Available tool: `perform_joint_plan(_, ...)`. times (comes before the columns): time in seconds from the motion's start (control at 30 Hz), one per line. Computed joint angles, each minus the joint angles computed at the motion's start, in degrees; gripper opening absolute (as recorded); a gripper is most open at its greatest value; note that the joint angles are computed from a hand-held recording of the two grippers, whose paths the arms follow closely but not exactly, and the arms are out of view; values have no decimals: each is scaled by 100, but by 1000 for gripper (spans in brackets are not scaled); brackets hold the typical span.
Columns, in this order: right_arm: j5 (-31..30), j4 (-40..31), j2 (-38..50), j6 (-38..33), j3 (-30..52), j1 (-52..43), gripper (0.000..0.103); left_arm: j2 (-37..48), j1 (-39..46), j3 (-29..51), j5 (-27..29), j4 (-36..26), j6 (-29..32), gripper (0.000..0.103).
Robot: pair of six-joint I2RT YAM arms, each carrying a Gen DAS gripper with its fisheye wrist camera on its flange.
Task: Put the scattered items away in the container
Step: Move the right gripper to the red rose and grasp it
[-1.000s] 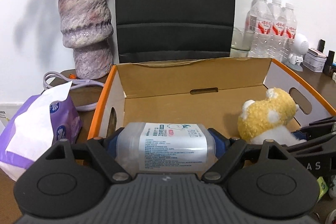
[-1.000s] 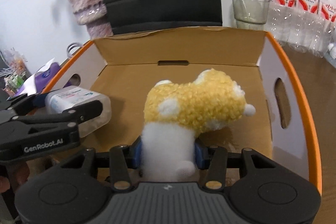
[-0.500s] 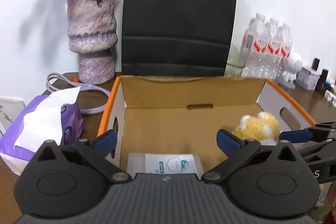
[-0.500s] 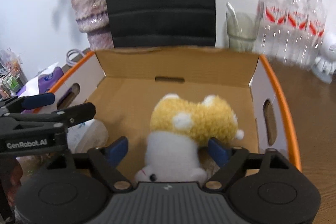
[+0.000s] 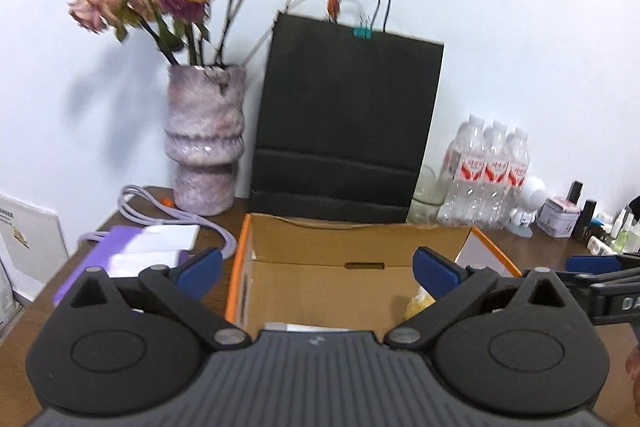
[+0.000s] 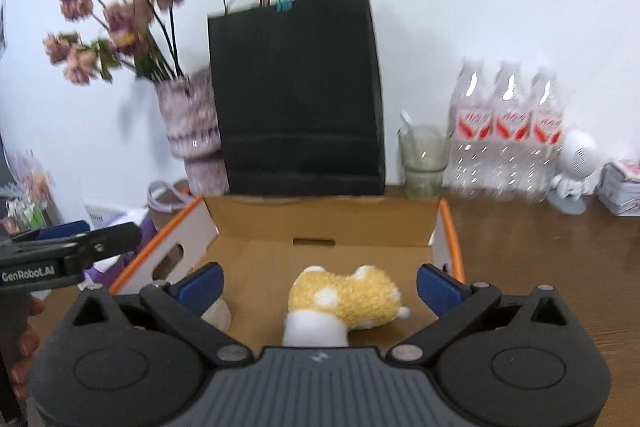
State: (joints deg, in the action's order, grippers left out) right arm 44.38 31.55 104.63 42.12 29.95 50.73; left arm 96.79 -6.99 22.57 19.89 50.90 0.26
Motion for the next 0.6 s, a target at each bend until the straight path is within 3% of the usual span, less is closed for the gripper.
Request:
perform_joint_plan(0.2, 711, -644, -191, 879, -395, 890, 103, -163, 744, -631, 351, 259, 540, 103)
perform_joint_plan(0.37, 1000, -2185, 470, 2507, -56, 1737, 103, 392, 1450, -931, 557, 472, 1204, 103)
perform_joint_plan(0.6, 912, -3047, 1481, 4535, 371, 2676, 103, 1307, 2430, -1177, 1290, 914, 1657, 103)
